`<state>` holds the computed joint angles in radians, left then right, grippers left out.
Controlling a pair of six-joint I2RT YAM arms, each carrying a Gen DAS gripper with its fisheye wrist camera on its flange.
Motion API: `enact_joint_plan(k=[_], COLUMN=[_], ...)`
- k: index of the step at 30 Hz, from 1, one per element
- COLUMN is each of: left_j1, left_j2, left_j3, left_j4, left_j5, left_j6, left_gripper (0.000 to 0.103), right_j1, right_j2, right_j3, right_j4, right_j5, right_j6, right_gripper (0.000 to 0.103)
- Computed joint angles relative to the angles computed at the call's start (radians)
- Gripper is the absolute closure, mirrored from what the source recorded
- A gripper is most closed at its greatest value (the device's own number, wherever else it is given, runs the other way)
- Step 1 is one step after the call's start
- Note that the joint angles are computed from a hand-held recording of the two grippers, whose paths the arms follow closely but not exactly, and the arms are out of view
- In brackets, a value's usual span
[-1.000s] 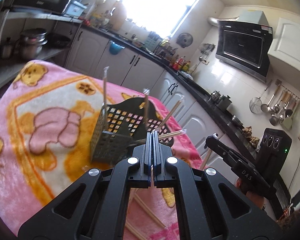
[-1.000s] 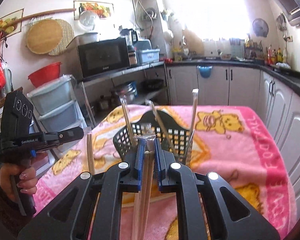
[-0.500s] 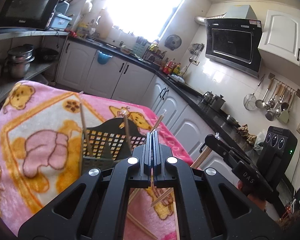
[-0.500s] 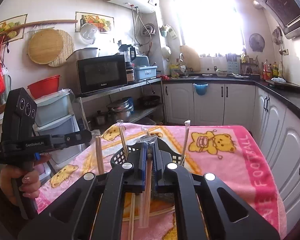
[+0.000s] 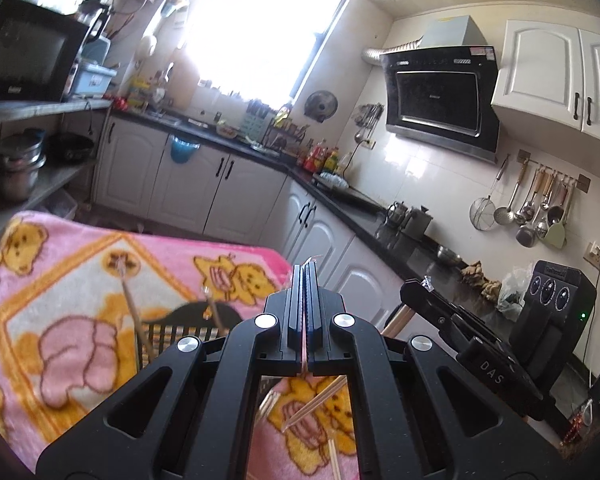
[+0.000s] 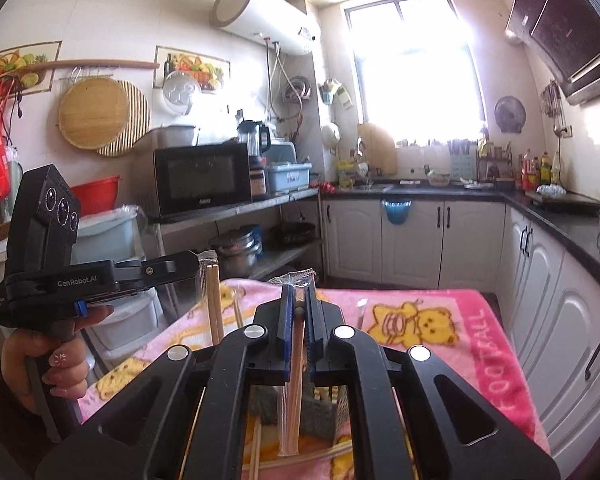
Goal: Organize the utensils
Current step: 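Lift the held chopsticks with both tools and carry them above the basket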
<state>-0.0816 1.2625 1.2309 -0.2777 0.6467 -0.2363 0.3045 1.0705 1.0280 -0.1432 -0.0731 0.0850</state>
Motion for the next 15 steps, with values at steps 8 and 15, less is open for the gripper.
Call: enact_joint_plan(k=[8, 15], left_j1=[-0.023, -0.038], left_j2=[0.054, 0.108], left_j3=[0.107, 0.180], left_j4=[0.030, 0.050], left_j5=[-0.049, -0.087], left_j6=[-0.032, -0.053], left_gripper=[0.103, 0.103], right_j1=[-0.029, -0.045], right_j2=[0.028, 0.070], right_j3=[0.078, 0.148], right_j4=[0.021, 0.036], right_j5=[-0.008, -0.014], right_j6=[-0.018, -0.023], right_gripper=[0.098, 0.098])
